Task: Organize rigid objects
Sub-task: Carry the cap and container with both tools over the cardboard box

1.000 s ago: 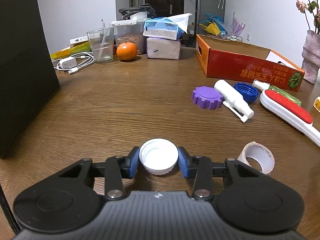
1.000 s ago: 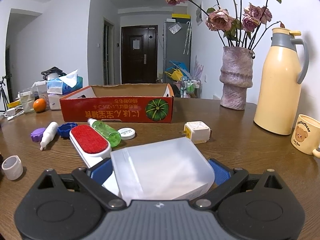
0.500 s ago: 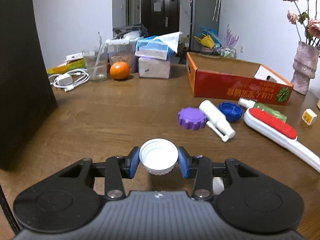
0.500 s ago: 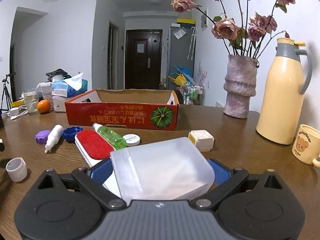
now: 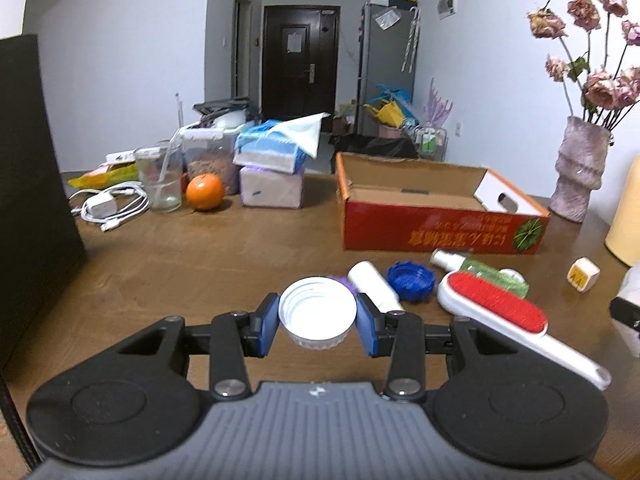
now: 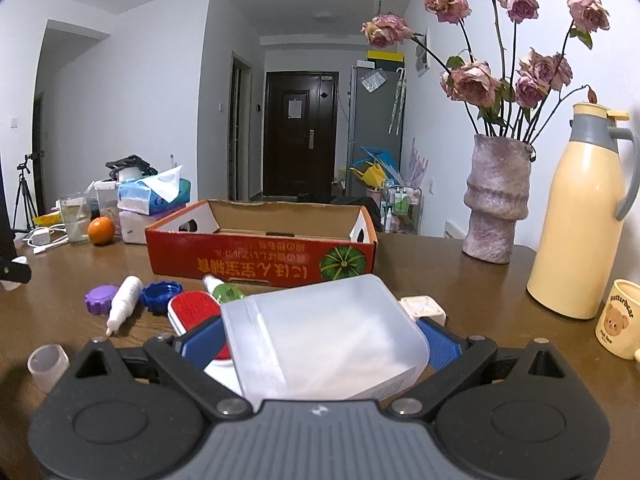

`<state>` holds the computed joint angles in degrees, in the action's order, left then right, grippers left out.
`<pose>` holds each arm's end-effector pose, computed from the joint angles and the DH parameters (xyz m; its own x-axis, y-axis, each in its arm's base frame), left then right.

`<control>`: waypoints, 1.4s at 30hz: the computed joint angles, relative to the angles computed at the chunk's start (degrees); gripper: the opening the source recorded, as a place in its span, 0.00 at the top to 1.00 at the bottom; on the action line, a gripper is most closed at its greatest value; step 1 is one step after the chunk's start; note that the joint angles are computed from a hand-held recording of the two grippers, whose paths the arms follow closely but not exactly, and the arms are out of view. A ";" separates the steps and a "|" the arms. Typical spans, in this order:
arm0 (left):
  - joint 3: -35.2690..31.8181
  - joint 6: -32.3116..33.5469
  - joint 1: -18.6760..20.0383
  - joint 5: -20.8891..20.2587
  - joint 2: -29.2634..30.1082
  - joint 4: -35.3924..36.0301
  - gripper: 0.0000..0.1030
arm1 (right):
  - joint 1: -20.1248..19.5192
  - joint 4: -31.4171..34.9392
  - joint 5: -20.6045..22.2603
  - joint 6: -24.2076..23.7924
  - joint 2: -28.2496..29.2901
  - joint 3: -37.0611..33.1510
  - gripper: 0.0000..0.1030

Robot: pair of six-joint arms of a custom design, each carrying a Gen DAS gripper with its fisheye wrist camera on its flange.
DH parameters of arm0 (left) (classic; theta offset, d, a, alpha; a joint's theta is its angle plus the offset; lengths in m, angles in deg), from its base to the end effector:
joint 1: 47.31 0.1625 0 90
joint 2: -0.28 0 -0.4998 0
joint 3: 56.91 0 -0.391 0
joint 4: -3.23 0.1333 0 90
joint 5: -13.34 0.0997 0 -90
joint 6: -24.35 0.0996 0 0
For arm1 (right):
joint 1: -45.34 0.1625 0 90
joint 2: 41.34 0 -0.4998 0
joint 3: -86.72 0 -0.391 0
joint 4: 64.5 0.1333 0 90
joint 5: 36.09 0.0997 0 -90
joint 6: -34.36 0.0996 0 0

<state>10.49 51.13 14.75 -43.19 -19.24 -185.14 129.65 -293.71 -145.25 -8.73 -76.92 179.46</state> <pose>-0.2371 -0.8487 0.0635 -0.7016 0.2666 -0.6609 0.6880 0.4950 -0.5307 0.0282 -0.7319 0.2105 -0.6723 0.2106 0.7097 -0.6101 0.3855 -0.6923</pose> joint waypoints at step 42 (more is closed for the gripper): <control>-48.95 -1.57 -1.66 -5.70 22.67 21.10 0.60 | 1.95 17.64 3.65 3.51 8.78 -27.02 0.02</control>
<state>-38.46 49.57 13.09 -48.89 3.43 -164.04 131.60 -276.07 -141.60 -5.23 -68.15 152.43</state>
